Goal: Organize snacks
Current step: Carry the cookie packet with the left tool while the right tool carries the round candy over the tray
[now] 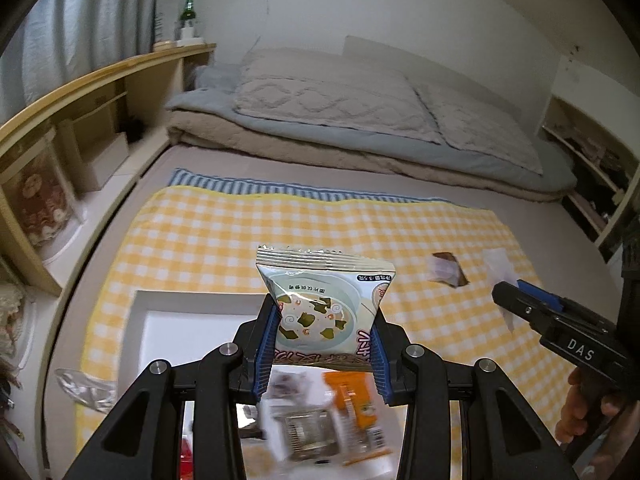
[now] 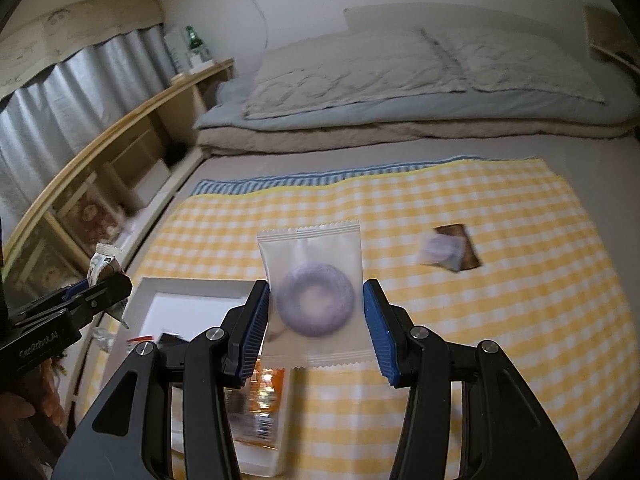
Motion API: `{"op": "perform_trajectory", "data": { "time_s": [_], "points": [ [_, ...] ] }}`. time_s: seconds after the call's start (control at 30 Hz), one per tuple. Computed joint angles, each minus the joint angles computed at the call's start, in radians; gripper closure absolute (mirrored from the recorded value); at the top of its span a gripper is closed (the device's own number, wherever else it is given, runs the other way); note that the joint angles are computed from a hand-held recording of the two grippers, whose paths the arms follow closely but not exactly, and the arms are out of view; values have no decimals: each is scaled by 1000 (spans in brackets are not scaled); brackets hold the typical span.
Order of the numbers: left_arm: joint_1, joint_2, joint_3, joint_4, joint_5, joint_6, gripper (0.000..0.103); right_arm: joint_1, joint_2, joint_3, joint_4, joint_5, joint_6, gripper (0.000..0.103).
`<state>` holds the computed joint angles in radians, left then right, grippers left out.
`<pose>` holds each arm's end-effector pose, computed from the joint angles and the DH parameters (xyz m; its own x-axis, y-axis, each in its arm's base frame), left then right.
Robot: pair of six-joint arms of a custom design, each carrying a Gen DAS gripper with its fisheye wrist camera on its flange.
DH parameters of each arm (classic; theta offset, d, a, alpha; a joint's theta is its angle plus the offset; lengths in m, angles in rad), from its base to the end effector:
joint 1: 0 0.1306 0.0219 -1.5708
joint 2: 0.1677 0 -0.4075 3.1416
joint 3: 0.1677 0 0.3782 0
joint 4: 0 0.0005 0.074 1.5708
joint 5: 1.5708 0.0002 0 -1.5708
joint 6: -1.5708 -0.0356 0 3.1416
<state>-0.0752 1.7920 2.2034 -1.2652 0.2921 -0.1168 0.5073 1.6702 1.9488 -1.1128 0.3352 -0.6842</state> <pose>0.5914 -0.0553 0.5773 -0.7162 0.1659 -0.6779 0.3465 0.9277 -0.1390 0.5000 0.2639 0.5478 -0.6696 0.3107 -0.6746 0.2034 0.9503 0.2358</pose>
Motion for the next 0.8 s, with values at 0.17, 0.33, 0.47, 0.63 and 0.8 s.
{"op": "perform_trajectory", "data": {
  "time_s": [0.17, 0.33, 0.47, 0.63, 0.8],
  "points": [
    [47, 19, 18, -16, -4, -15, 63, 19, 61, 57, 12, -53, 4, 55],
    [97, 56, 41, -33, -22, -24, 63, 26, 122, 110, 26, -112, 13, 54],
    [119, 96, 71, -48, -25, -20, 63, 28, 172, 155, 30, -156, 0, 54],
    [130, 156, 120, -50, -22, -15, 63, 30, 248, 242, 15, -202, -8, 54],
    [131, 221, 174, -73, -28, -28, 63, 35, 331, 343, -6, -238, -5, 54]
  ]
}}
